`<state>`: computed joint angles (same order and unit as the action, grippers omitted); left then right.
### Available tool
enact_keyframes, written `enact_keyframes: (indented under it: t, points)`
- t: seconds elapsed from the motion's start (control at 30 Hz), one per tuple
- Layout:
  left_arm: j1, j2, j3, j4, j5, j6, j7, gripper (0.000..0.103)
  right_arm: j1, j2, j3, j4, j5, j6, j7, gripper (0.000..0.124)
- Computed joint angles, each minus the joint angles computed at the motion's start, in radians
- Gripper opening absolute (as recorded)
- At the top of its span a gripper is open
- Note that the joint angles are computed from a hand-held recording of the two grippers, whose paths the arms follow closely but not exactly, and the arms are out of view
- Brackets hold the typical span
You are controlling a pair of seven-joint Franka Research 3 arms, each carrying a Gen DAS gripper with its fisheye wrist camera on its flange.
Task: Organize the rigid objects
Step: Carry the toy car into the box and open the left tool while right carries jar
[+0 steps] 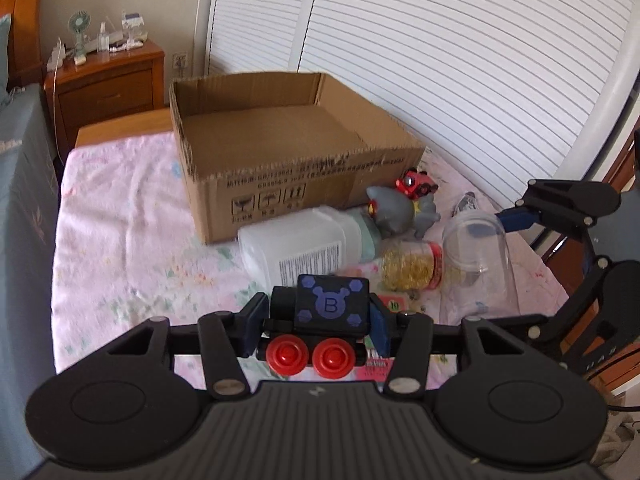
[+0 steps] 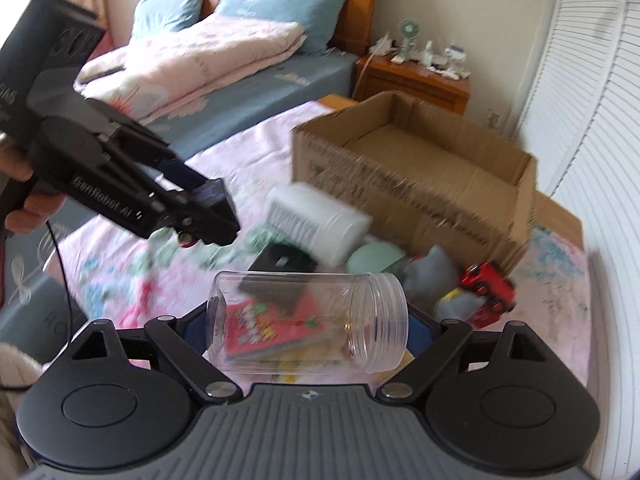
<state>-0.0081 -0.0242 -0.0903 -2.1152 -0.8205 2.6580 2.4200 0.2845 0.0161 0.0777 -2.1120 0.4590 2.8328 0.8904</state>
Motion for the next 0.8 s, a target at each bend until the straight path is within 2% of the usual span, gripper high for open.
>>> enact_keyframes:
  t: [0.23, 0.47, 0.57, 0.77, 0.8]
  points:
    - [0.006, 0.076, -0.024, 0.141, 0.108, 0.033, -0.058, 0.051, -0.017, 0.048, -0.011, 0.091, -0.029, 0.056, 0.058, 0.093]
    - [0.014, 0.275, -0.047, 0.409, 0.399, 0.056, -0.292, 0.051, -0.035, 0.146, -0.028, 0.234, -0.111, 0.075, 0.196, 0.093]
    - [-0.005, 0.383, -0.03, 0.554, 0.541, 0.033, -0.413, 0.051, -0.057, 0.187, -0.018, 0.294, -0.085, 0.058, 0.199, 0.093]
    - [-0.041, 0.603, -0.001, 0.857, 0.747, -0.066, -0.6, 0.051, -0.075, 0.223, -0.016, 0.343, -0.081, 0.047, 0.22, 0.093]
    - [-0.042, 0.632, -0.002, 0.893, 0.769, -0.069, -0.62, 0.059, -0.075, 0.224, -0.017, 0.343, -0.083, 0.047, 0.224, 0.093]
